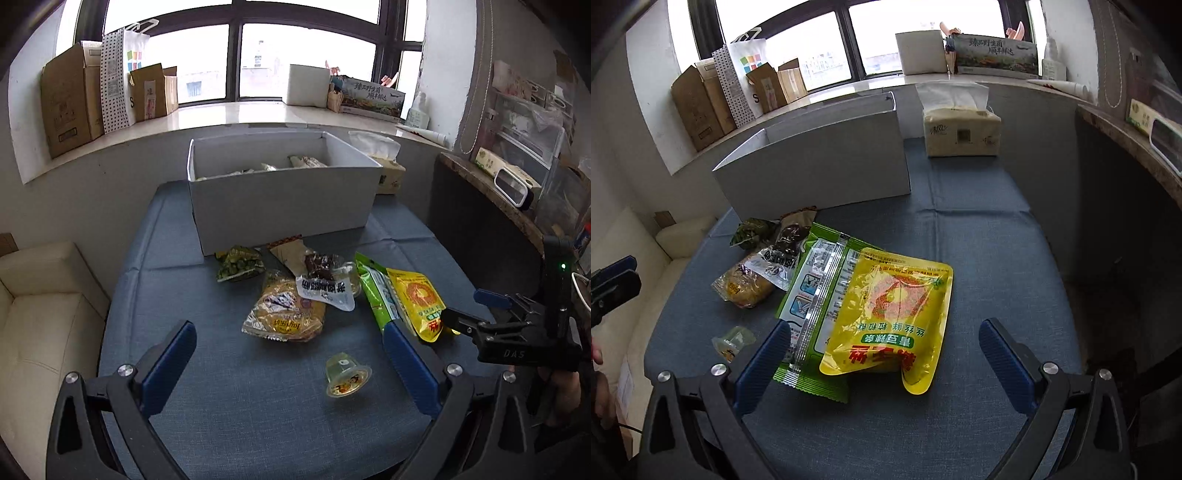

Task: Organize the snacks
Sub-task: 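Grasp the yellow snack pouch with the right gripper, then grasp the jelly cup with the left gripper while the right lifts the yellow pouch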

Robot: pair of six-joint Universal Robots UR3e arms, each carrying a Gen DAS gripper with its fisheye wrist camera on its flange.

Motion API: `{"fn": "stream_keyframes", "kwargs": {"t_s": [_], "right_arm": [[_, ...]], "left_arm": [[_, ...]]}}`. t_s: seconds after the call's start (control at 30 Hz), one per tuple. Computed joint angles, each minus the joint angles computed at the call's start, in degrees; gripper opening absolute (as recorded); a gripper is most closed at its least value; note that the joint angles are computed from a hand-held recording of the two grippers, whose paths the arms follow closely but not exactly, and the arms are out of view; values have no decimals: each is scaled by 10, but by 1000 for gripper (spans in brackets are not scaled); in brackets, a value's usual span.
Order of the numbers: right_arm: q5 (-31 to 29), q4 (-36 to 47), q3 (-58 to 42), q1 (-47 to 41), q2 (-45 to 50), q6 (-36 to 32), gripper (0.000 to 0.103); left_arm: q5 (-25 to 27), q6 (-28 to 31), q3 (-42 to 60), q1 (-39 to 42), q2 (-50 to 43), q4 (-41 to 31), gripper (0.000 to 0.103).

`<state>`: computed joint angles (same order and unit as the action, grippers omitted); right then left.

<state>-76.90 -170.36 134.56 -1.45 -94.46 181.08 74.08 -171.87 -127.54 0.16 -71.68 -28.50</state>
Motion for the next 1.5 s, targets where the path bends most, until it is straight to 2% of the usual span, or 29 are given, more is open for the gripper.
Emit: {"fn": "stream_keyframes", "kwargs": {"t_s": [0.07,0.13,0.23,0.37,0.5,0.63,0.67,0.7,0.77,0.83,0.93,0.97,1.03,1.1,1.2,1.3,1.5], "right_arm": [[-3,-8,-9,10,22,-1,103],[-43,-7,-41,40,65,7,103],[-41,-7,-74,50,117,11,103],[-72,-12,-109,68,172,26,103],[-16,-66,-61,28,166,34,102],[59,-24,-46,-22,131,31,100],[72,-20,-40,-33,125,31,94],[51,-24,-41,-27,125,33,79],[-24,-24,-57,6,134,26,63],[-44,-23,-62,18,138,15,63],[-139,-3,-106,86,170,1,62],[-150,-1,-113,96,175,4,60],[-138,-1,-107,86,167,10,49],[-81,-23,-71,46,142,15,38],[-51,-21,-42,22,110,1,31],[-25,-30,-9,7,74,-1,26],[8,-10,22,-27,-28,-7,24]], "left_arm": [[-29,1,-5,18,0,-20,103],[-49,4,-9,28,0,-32,103],[-39,4,-13,19,0,-25,103],[-41,8,-13,14,1,-26,103],[-37,10,-11,9,-5,-26,103],[-33,9,-8,4,-16,-23,103],[-30,8,-7,2,-19,-21,103],[-27,7,-5,-1,-25,-22,103],[-20,4,-1,-8,-34,-22,103],[-20,6,-1,-13,-37,-21,103],[-14,6,0,-23,-42,-15,103],[-12,6,1,-26,-43,-13,103],[-7,9,-1,-30,-41,-11,103],[-6,12,-1,-31,-44,-11,103],[-6,8,3,-28,-55,-14,103],[-1,5,3,-28,-64,-13,103],[-2,14,3,-33,-82,-6,103]]}}
